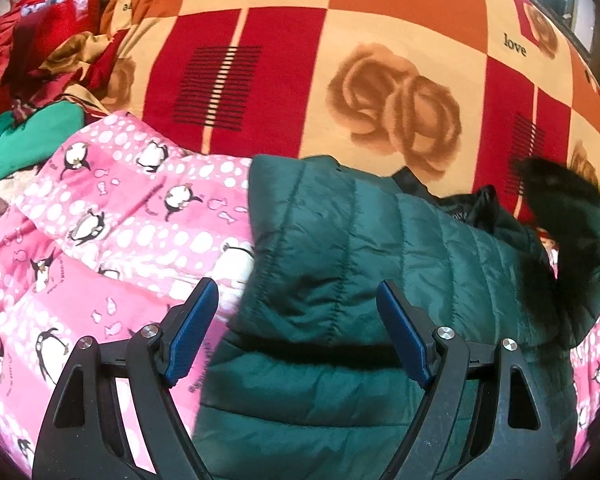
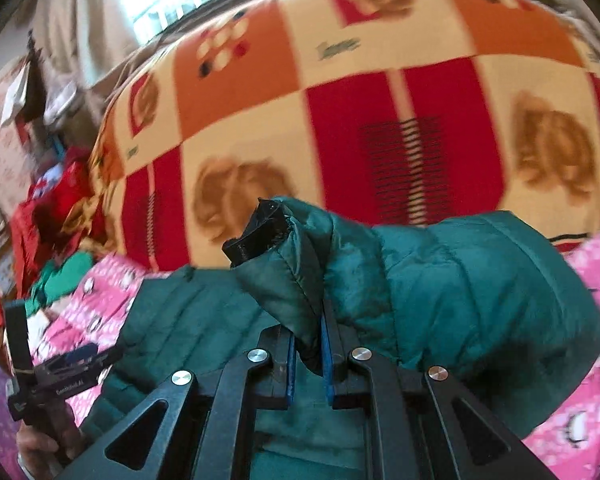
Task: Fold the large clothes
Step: 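Fold the grasped sleeve across the jacket body toward the left gripper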
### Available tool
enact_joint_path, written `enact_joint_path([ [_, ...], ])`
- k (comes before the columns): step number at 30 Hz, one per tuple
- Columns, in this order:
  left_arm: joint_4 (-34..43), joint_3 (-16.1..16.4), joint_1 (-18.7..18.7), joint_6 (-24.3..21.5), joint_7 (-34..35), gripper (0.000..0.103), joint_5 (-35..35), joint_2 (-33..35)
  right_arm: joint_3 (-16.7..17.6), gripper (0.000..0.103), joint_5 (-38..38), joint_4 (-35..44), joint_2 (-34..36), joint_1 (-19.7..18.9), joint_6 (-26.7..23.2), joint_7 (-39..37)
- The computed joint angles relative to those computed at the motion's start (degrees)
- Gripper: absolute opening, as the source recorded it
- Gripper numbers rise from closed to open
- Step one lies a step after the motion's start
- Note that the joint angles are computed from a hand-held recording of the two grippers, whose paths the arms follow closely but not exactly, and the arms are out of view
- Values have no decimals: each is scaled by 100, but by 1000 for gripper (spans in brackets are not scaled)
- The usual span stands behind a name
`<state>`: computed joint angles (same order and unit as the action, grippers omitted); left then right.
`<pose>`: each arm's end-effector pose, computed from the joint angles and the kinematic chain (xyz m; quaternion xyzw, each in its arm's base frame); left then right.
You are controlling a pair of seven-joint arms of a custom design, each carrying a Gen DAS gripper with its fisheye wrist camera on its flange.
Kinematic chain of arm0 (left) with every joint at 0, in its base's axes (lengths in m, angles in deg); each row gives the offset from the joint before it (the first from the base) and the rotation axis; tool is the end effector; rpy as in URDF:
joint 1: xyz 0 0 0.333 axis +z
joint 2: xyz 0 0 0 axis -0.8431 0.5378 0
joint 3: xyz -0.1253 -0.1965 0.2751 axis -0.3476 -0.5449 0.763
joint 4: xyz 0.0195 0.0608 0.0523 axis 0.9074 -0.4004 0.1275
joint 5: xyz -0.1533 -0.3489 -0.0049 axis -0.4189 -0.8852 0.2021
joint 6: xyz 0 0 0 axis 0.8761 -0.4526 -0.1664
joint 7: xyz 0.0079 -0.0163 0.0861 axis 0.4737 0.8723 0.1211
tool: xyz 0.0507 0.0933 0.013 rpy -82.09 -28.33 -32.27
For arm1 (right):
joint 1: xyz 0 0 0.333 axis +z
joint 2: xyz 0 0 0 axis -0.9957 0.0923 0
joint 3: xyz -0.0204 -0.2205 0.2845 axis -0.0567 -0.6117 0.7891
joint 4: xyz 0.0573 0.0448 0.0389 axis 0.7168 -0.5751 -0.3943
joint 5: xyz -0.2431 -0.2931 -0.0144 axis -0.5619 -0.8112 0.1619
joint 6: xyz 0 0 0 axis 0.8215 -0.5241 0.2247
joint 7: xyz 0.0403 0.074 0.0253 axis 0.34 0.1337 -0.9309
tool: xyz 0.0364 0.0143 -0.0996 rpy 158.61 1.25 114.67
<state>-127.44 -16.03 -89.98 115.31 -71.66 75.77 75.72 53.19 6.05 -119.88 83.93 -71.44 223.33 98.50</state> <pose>0.6040 -0.4264 0.3532 -0.8249 0.4296 -0.2415 0.2768 0.7711 0.2727 0.4052 -0.7738 0.4439 -0.1031 0.4400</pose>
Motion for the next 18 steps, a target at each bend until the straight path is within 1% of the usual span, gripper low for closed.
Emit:
enact_joint_path([
  [2, -115, 24, 12, 29, -119, 82, 27, -81, -81, 10, -166, 209, 179, 188, -214, 187],
  [8, -328, 6, 100, 95, -369, 82, 94, -223, -179, 10, -515, 571, 545, 541, -604, 619],
  [11, -363, -10, 132, 126, -429, 82, 123, -240, -127, 10, -588, 682, 667, 617, -785, 730],
  [15, -411, -4, 136, 178, -552, 82, 212, -268, -65, 10, -635, 658, 699, 670, -947, 681],
  [17, -469, -2, 156, 275, -662, 82, 270, -299, -108, 10, -675, 750, 773, 715, -1133, 811],
  [18, -507, 4, 170, 365, -753, 82, 315, -317, -190, 10, -764, 860, 840, 771, -1275, 937],
])
